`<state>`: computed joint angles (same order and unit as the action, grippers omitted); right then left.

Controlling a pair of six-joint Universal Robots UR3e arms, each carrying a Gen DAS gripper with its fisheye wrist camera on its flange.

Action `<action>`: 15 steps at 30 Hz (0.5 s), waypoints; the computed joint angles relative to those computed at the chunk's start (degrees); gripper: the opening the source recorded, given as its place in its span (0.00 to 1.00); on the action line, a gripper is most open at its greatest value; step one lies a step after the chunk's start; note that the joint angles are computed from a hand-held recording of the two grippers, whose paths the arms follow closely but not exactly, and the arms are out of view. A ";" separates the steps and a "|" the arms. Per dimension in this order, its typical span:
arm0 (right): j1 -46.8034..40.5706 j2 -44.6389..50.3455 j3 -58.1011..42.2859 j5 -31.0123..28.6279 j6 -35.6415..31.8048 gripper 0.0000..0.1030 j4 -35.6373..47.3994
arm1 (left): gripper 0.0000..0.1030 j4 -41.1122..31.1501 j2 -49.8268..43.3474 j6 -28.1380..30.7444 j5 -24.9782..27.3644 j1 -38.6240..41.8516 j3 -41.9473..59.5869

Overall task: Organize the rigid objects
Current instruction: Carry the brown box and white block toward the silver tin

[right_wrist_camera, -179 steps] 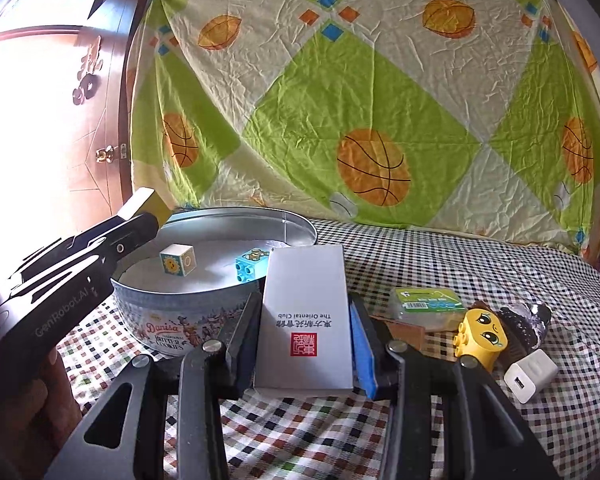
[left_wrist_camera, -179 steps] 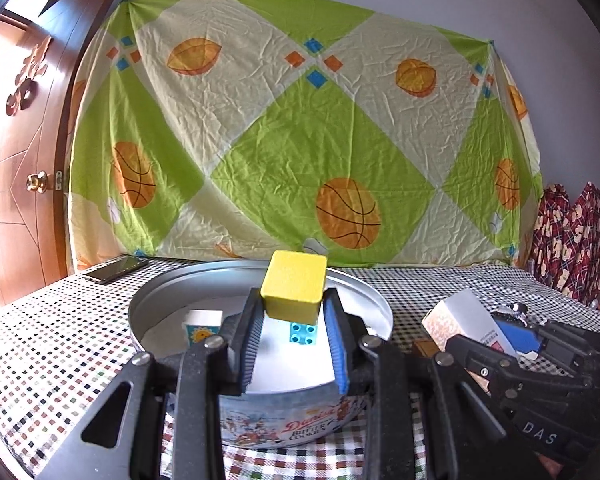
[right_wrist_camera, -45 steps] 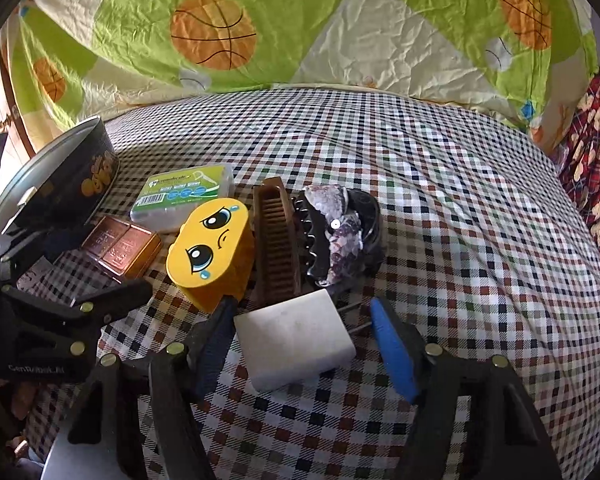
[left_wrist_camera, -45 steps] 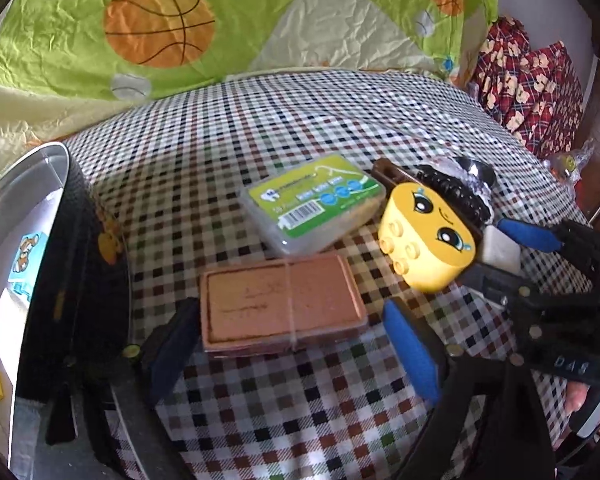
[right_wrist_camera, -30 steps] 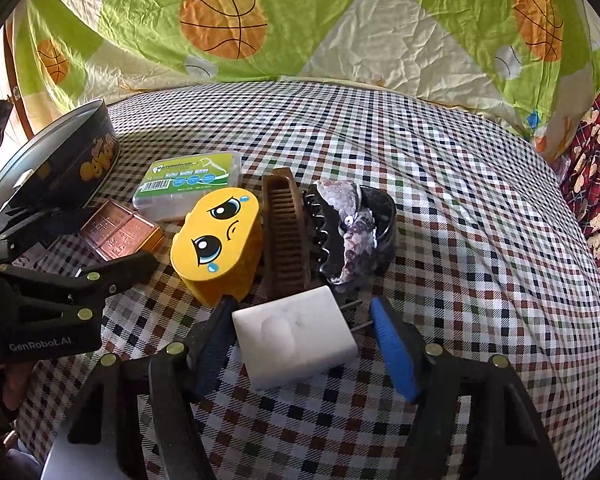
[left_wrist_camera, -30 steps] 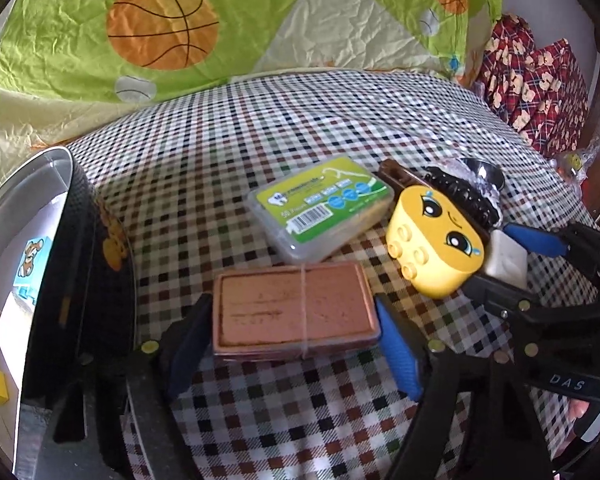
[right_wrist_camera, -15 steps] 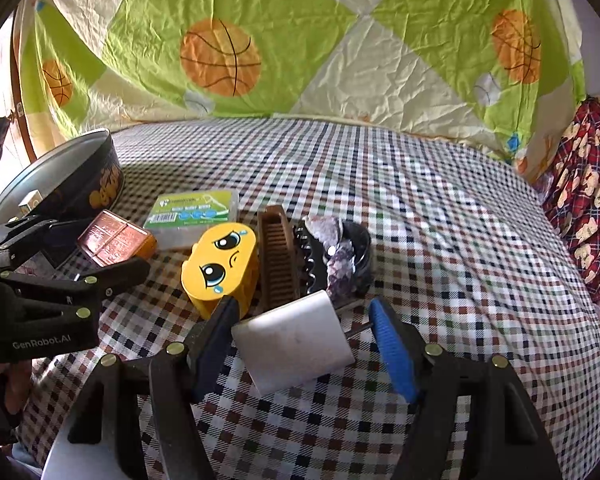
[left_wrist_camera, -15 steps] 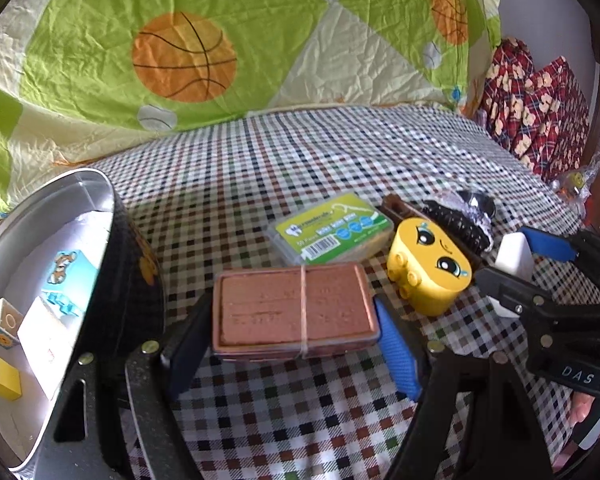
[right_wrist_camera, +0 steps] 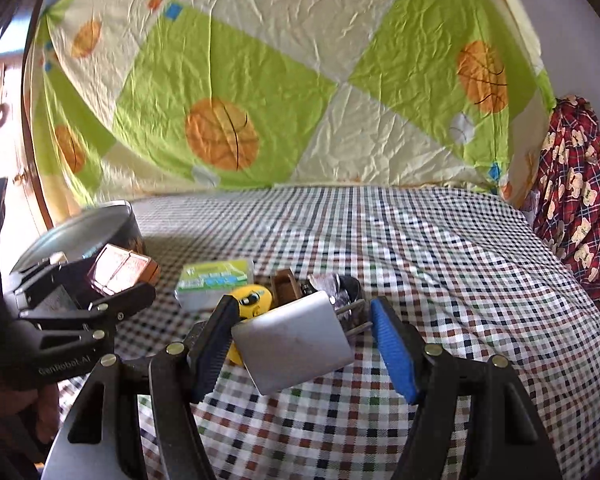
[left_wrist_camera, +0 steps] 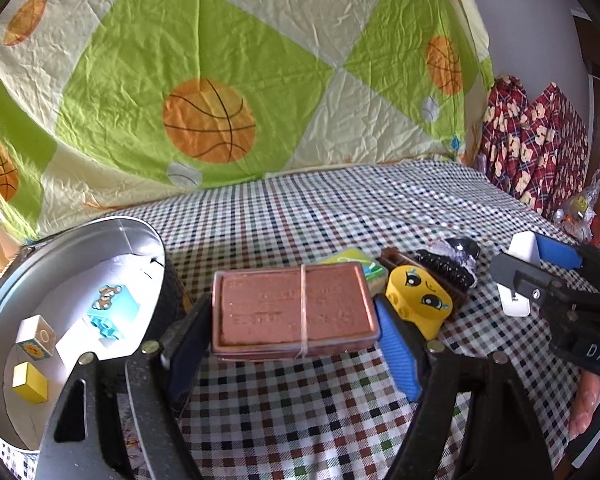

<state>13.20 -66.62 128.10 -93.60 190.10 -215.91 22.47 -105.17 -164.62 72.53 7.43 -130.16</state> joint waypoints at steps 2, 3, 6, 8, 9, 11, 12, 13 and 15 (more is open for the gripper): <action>0.55 0.63 0.54 -0.85 1.00 0.67 -2.69 | 0.76 2.84 -0.08 -0.86 -0.10 0.32 -1.11; 0.78 0.76 0.64 -1.31 1.25 0.67 -3.45 | 0.76 4.17 0.19 -0.93 -0.71 1.02 -2.19; 0.95 1.11 1.14 -1.96 1.74 0.67 -5.60 | 0.76 6.43 0.40 -1.63 -1.37 1.88 -3.40; 0.89 1.29 1.73 -2.05 2.07 0.67 -7.20 | 0.76 8.27 0.46 -2.33 -1.89 2.49 -4.23; 0.90 1.40 1.87 -2.26 2.16 0.67 -7.81 | 0.76 9.71 0.49 -2.77 -2.25 2.93 -4.94; 1.18 1.61 2.14 -2.84 2.14 0.67 -8.88 | 0.76 11.91 0.54 -3.34 -2.85 3.61 -6.07; 1.33 1.65 2.14 -3.05 1.89 0.67 -9.01 | 0.76 13.05 0.51 -3.63 -3.08 3.89 -6.58; 1.63 1.68 1.88 -3.49 1.72 0.67 -8.69 | 0.76 13.86 0.41 -3.76 -3.33 4.14 -6.94; 2.01 1.62 1.64 -4.26 1.47 0.67 -8.45 | 0.76 15.55 0.25 -4.22 -3.54 4.46 -7.59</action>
<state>15.21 -65.00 129.74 -97.86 191.58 -224.36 38.01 -104.92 -168.84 69.00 11.89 -137.75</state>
